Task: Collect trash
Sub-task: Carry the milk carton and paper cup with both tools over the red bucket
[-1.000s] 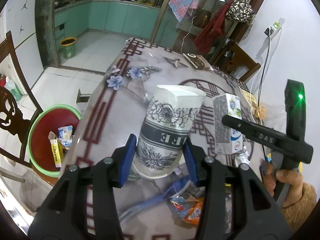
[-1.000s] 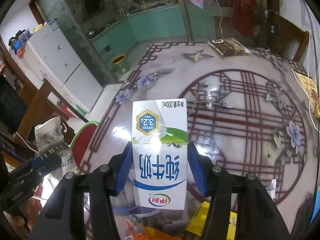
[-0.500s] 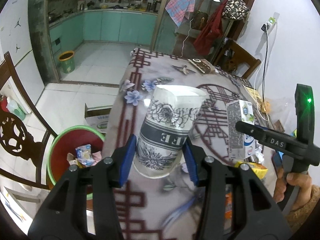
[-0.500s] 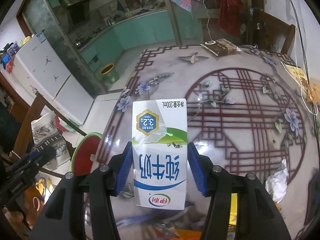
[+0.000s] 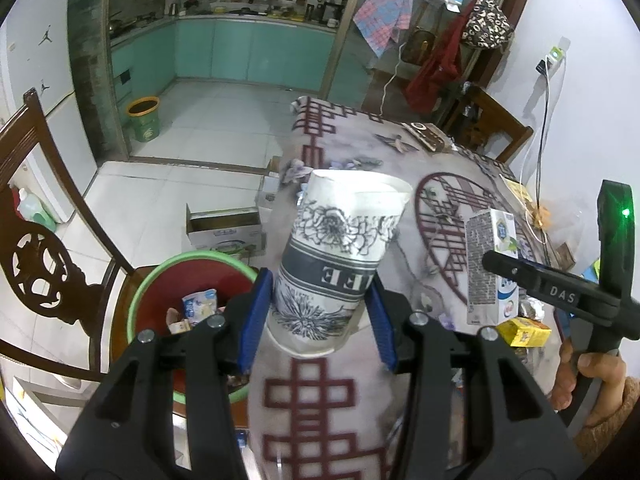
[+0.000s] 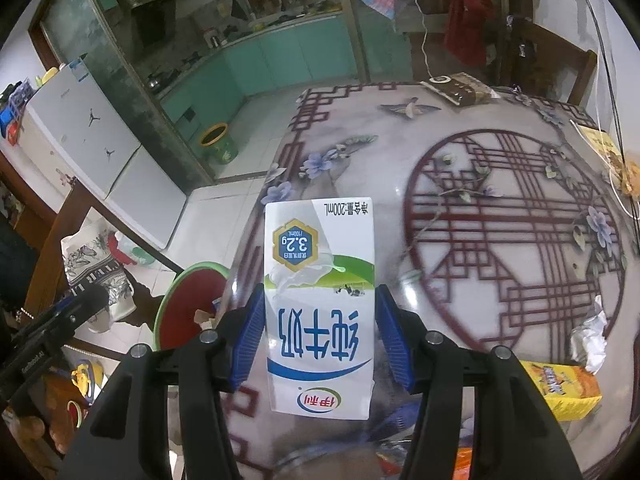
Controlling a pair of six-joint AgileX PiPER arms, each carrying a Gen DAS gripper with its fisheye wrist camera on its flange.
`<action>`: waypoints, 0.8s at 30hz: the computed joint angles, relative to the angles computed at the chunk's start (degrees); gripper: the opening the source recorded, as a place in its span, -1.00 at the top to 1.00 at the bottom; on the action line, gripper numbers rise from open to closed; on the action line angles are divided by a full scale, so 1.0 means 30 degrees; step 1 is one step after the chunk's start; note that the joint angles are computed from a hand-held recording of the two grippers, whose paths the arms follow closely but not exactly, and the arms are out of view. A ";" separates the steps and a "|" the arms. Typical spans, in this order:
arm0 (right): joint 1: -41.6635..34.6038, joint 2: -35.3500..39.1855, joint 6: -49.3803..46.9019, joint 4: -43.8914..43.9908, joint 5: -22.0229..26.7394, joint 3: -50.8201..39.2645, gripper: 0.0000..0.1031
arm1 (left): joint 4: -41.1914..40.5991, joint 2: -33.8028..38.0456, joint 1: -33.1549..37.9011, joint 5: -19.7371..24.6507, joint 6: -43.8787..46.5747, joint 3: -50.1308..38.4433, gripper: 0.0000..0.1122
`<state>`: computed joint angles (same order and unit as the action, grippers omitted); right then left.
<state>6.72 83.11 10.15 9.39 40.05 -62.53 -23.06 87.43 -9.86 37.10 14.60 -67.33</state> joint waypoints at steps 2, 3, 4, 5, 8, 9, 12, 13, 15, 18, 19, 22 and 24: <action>0.0580 0.0238 0.0612 -0.0409 -0.0016 -0.0206 -0.02 | -0.0460 -0.0058 0.0624 0.0097 0.0650 0.0169 0.20; 0.0859 0.0363 0.0876 -0.0585 -0.0028 -0.0330 -0.02 | -0.0582 -0.0075 0.0834 0.0142 0.0830 0.0198 0.20; 0.1179 0.0484 0.1220 -0.0826 -0.0030 -0.0474 -0.02 | -0.0757 -0.0090 0.1144 0.0168 0.1077 0.0262 0.20; 0.1498 0.0637 0.1495 -0.1026 -0.0011 -0.0664 -0.02 | -0.0918 -0.0109 0.1431 0.0206 0.1309 0.0308 0.20; 0.2317 0.1199 0.2086 -0.1451 0.0080 -0.1323 -0.02 | -0.1281 -0.0115 0.2283 0.0302 0.1930 0.0390 0.20; 0.2522 0.1366 0.2201 -0.1524 0.0110 -0.1500 -0.02 | -0.1292 -0.0098 0.2488 0.0302 0.2013 0.0390 0.20; 0.3205 0.1985 0.2551 -0.1764 0.0288 -0.2200 -0.02 | -0.1441 -0.0070 0.3229 0.0373 0.2355 0.0444 0.20; 0.3378 0.2164 0.2586 -0.1781 0.0327 -0.2411 -0.02 | -0.1552 -0.0058 0.3540 0.0436 0.2527 0.0449 0.20; 0.3833 0.2561 0.2760 -0.1897 0.0413 -0.2947 -0.02 | -0.1709 -0.0019 0.3995 0.0519 0.2832 0.0449 0.20; 0.4473 0.3186 0.2871 -0.2001 0.0563 -0.3750 -0.02 | -0.1863 0.0119 0.4662 0.0616 0.3233 0.0353 0.20; 0.4666 0.3359 0.2914 -0.2031 0.0594 -0.3973 -0.02 | -0.1922 0.0183 0.4885 0.0650 0.3382 0.0306 0.20; 0.5316 0.3842 0.3019 -0.1979 0.0634 -0.4536 -0.02 | -0.1786 0.0351 0.5255 0.0588 0.3564 0.0204 0.20; 0.5717 0.4179 0.3064 -0.2023 0.0692 -0.4886 -0.02 | -0.1922 0.0524 0.5618 0.0630 0.3884 0.0169 0.20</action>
<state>23.87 95.65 19.35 3.32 42.12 -77.18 -28.82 89.00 6.99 39.00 26.25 -66.83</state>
